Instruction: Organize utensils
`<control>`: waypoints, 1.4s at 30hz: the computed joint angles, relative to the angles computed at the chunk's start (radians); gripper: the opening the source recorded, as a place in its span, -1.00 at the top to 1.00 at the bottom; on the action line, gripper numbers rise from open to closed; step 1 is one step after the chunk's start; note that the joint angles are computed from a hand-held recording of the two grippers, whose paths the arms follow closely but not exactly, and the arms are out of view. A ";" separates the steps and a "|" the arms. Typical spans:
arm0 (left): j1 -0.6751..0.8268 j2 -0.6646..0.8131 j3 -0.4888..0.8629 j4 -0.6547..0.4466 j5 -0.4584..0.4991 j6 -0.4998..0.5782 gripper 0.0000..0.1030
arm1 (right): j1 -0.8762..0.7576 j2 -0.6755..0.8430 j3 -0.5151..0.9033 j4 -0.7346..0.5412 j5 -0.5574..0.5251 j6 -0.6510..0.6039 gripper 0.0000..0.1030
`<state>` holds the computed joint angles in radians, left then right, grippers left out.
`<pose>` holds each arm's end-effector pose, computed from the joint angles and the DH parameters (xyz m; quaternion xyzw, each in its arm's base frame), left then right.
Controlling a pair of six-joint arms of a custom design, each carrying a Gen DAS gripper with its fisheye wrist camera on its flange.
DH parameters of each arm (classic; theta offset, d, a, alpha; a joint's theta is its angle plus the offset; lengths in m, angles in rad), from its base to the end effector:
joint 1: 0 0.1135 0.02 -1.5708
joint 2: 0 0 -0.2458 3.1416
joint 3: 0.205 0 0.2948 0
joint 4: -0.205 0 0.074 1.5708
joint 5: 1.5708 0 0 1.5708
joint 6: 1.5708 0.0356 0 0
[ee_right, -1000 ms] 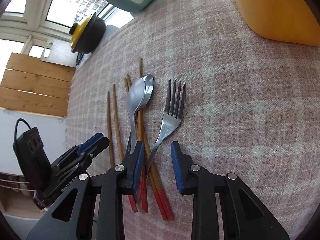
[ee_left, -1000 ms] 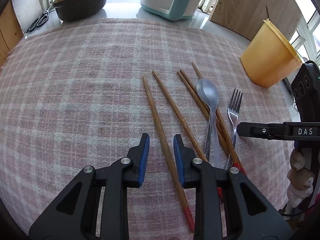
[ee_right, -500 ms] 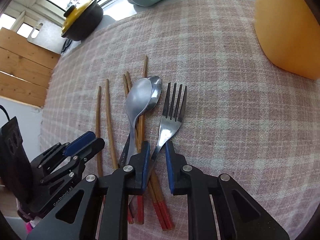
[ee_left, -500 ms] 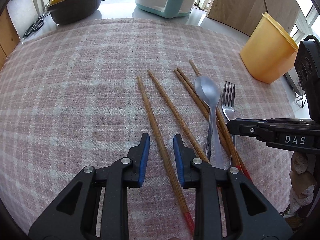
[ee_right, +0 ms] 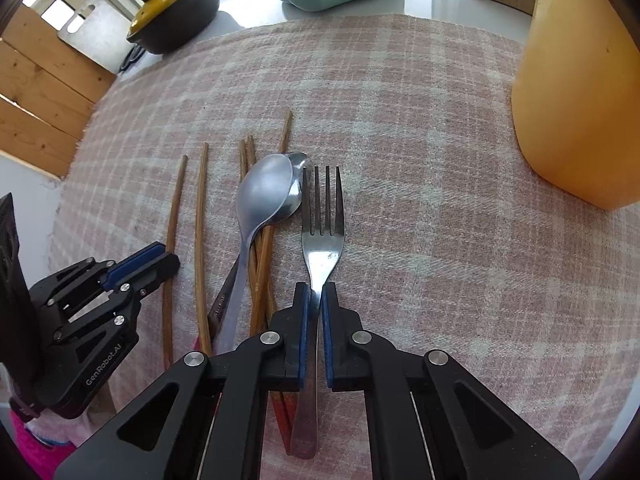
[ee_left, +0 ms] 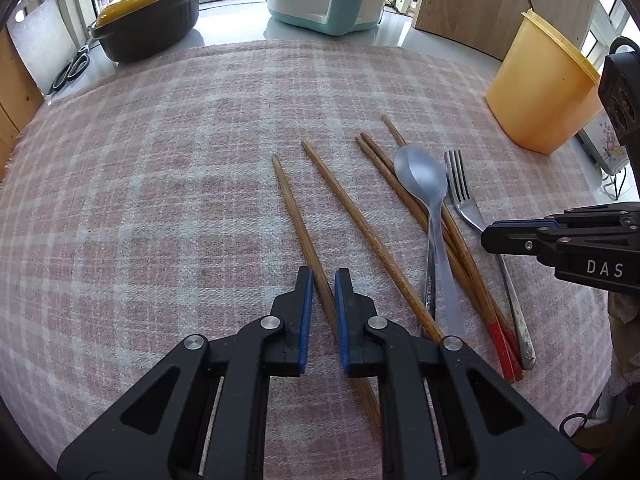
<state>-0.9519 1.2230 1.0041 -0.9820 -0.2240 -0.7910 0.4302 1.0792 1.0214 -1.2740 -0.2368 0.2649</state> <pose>0.1632 -0.2156 0.2391 0.0580 0.9753 -0.0691 0.2017 0.1976 0.0999 0.2679 -0.0954 0.9814 0.1506 0.0714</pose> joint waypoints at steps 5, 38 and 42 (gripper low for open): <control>0.001 0.040 0.031 -0.009 0.002 -0.002 0.76 | -0.011 0.067 0.029 -0.021 -0.020 -0.028 0.89; -0.046 -0.236 -0.006 -0.033 -0.055 -0.171 0.92 | -0.114 -0.182 0.005 -0.044 -0.011 -0.145 0.91; -0.075 -0.214 0.035 -0.041 -0.083 -0.173 0.92 | -0.145 -0.215 0.009 -0.057 -0.018 -0.167 0.91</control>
